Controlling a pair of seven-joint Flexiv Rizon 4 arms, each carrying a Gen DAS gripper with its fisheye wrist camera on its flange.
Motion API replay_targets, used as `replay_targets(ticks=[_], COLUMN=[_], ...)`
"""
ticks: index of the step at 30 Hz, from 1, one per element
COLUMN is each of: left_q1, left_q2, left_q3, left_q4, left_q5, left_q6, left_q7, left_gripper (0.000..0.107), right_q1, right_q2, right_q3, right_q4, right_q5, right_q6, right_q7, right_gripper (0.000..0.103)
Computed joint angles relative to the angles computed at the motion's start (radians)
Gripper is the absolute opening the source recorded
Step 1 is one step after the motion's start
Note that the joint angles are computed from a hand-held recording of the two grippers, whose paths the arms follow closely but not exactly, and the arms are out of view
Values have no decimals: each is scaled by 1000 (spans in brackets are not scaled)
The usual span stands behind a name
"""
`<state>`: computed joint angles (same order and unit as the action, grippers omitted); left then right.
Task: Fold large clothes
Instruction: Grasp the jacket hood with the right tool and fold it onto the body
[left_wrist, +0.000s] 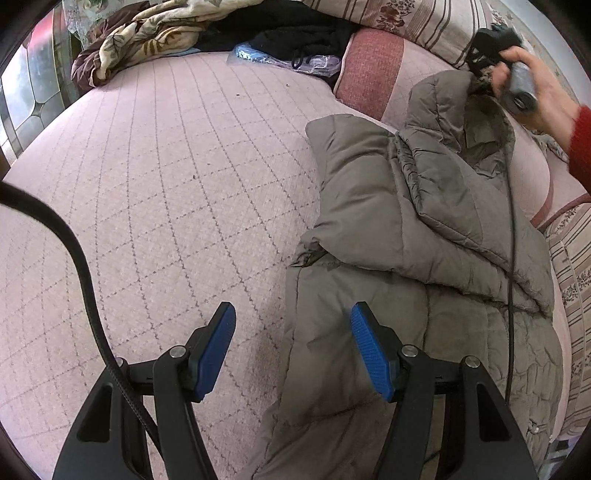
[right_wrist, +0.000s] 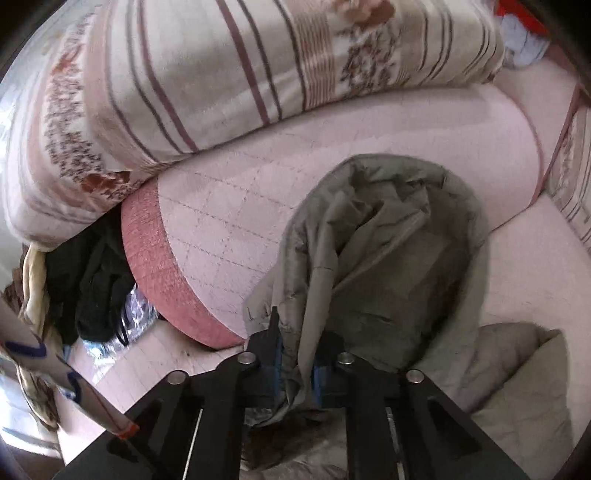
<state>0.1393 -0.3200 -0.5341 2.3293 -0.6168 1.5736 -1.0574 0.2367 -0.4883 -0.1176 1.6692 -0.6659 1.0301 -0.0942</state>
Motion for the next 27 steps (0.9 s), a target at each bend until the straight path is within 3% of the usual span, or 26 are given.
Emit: replay_targets(ticks=[4, 8, 13, 16, 22, 24, 27], left_q1=[36, 57, 153, 172, 149, 138, 99], left_q2=[16, 43, 83, 95, 120, 127, 129], left_q3=[-42, -85, -256, -304, -326, -336, -299], left_q4=[13, 34, 83, 94, 100, 97, 92], left_q5=[-27, -113, -309, -395, -548, -613, -625], left_q6=[-13, -13, 50, 62, 72, 79, 78], left_q7=[22, 84, 226, 284, 388, 437, 448], left_gripper=[64, 64, 64, 64, 64, 64, 64], right_q1=[19, 6, -17, -20, -21, -18, -17], right_q2=[119, 260, 408, 491, 617, 619, 574], right_q3=[9, 75, 183, 245, 339, 359, 359], right_q4=[124, 255, 410, 510, 722, 778, 840], right_q5=[-91, -160, -182, -162, -126, -124, -149], right_q6=[6, -10, -28, -36, 56, 100, 196], right_q7=[15, 16, 4, 18, 137, 192, 281], right_gripper=[8, 7, 6, 6, 5, 5, 5])
